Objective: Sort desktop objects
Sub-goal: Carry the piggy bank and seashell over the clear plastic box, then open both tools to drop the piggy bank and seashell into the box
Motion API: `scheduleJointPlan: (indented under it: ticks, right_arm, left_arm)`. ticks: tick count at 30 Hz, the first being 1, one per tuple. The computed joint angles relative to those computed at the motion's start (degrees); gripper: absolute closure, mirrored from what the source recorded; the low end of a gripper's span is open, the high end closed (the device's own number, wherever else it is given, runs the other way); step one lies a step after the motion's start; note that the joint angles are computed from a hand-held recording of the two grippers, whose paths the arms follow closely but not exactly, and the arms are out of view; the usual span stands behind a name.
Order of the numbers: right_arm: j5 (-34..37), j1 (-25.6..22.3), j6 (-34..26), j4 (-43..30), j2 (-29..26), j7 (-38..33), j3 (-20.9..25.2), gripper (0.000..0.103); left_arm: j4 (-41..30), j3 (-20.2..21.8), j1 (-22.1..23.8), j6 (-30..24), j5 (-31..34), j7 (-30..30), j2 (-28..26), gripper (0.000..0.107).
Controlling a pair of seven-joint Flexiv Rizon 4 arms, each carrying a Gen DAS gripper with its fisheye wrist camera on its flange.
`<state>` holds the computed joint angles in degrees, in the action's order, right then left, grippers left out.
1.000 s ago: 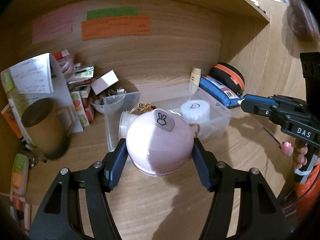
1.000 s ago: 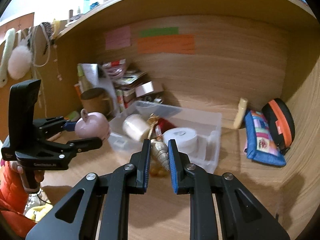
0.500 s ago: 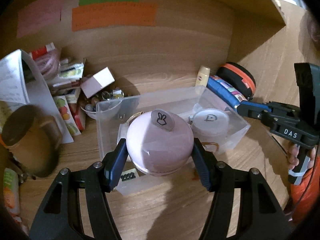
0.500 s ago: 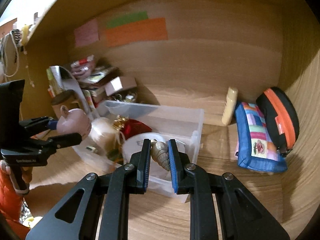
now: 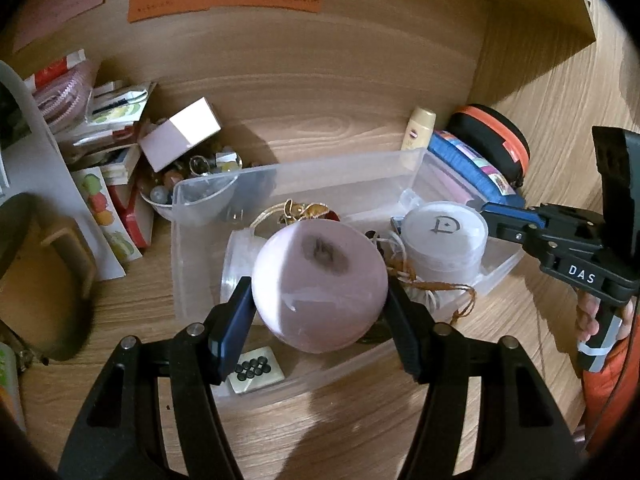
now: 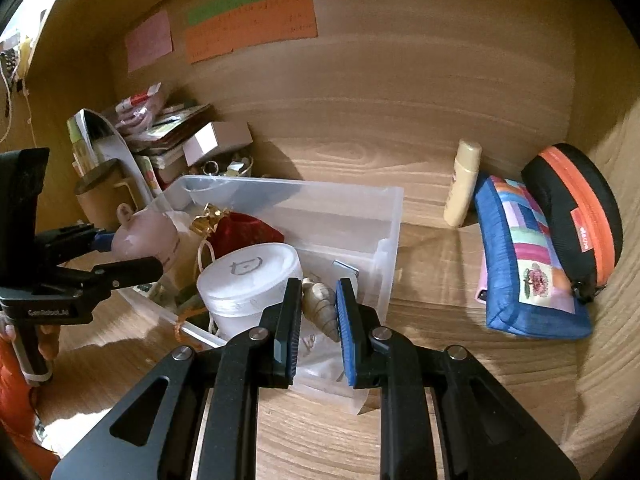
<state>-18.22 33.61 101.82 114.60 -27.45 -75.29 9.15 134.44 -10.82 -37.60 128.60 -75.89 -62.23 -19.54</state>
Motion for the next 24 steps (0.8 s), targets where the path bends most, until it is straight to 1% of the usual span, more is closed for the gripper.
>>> scheduleJointPlan:
  ticks: [3, 5, 11, 13, 15, 17, 19, 21, 23, 24]
  right_arm:
    - [-0.2, 0.5, -1.2, -0.5, -0.4, 0.0, -0.3, 0.087]
    - [0.0, 2.7, -0.9, -0.1, -0.1, 0.0, -2.6, 0.087]
    - [0.5, 7.3, -1.3, 1.1, 1.2, 0.3, -7.3, 0.087]
    - [1.4, 10.1, -0.1, 2.4, 2.3, 0.6, -10.3, 0.085]
    - [2.7, 13.2, 0.9, 3.5, 3.1, 0.4, -13.4, 0.076]
    - [5.0, 18.8, 2.0, 5.2, 4.2, -0.3, -18.7, 0.069]
    - [7.3, 22.8, 3.0, 6.7, 5.3, -1.8, -22.1, 0.068]
    - [9.4, 25.3, 3.4, 7.9, 6.3, -3.3, -23.6, 0.067]
    - [11.1, 26.4, 3.7, 9.0, 7.4, -4.7, -23.5, 0.067]
    - [11.8, 26.8, 3.9, 9.4, 7.6, -5.3, -23.3, 0.066]
  left_arm:
    - [-0.2, -0.1, 0.2, -0.5, -0.3, 0.2, 0.0, 0.044]
    - [-0.2, 0.0, 0.2, -0.4, -0.3, 0.2, -0.1, 0.044]
    - [-0.9, -0.7, -0.2, 1.0, -3.3, 2.1, -0.4, 0.044]
    - [-0.8, -1.0, -0.2, 1.6, -3.6, 2.2, -0.3, 0.044]
    - [-1.0, -1.2, -0.4, 2.5, -4.6, 3.3, -0.3, 0.043]
    - [-1.0, -1.5, -0.5, 3.5, -5.2, 4.0, -0.2, 0.042]
    - [-1.0, -1.9, -0.8, 4.8, -6.3, 4.9, -0.2, 0.038]
    - [-0.6, -2.1, -0.8, 6.0, -6.5, 5.1, 0.0, 0.034]
    - [0.2, -2.3, -1.0, 6.7, -6.2, 4.9, 0.5, 0.033]
    - [0.9, -2.2, -1.0, 6.8, -5.6, 4.2, 0.9, 0.030]
